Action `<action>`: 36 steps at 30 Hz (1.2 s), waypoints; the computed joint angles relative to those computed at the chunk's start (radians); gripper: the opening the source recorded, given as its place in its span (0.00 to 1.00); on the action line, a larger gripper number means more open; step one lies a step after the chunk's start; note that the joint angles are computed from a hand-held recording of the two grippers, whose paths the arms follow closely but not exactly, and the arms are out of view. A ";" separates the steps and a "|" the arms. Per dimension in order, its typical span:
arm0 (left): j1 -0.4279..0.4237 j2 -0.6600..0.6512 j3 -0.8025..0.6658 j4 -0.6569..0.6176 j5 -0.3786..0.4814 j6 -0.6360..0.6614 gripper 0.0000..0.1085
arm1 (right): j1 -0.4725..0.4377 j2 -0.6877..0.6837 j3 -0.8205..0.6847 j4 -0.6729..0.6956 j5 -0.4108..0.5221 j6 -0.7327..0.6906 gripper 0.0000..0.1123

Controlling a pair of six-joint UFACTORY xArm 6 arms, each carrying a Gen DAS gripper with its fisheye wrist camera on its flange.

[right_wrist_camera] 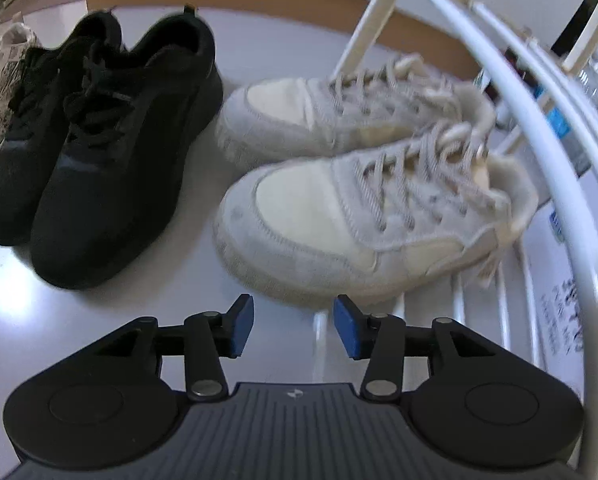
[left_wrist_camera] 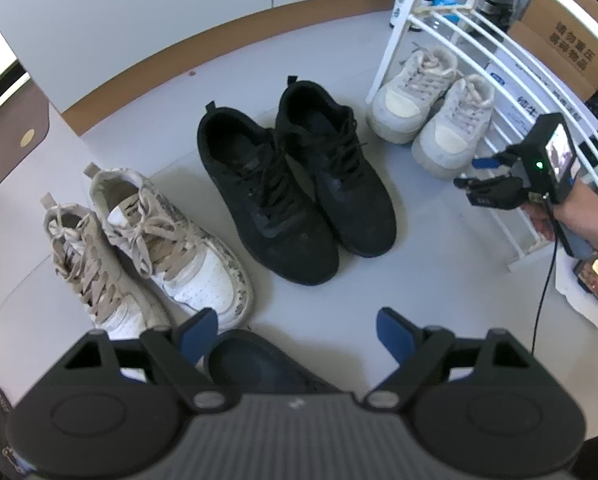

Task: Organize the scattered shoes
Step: 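Push the cream sneakers deeper onto the rack shelf with the right gripper, then withdraw the right gripper from the rack and move toward the black clogs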

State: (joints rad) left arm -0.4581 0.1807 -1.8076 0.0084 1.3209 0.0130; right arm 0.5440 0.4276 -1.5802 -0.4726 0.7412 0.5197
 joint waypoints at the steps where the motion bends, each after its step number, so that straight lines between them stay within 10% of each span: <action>1: 0.000 0.001 0.001 0.001 0.002 0.001 0.82 | -0.006 -0.015 0.033 -0.014 -0.042 0.003 0.44; 19: -0.003 0.026 -0.003 -0.003 0.021 0.007 0.82 | -0.064 -0.089 0.201 0.024 -0.277 -0.033 0.45; 36: 0.025 -0.011 -0.005 0.001 0.024 -0.028 0.82 | 0.004 -0.090 0.143 -0.006 -0.117 -0.006 0.63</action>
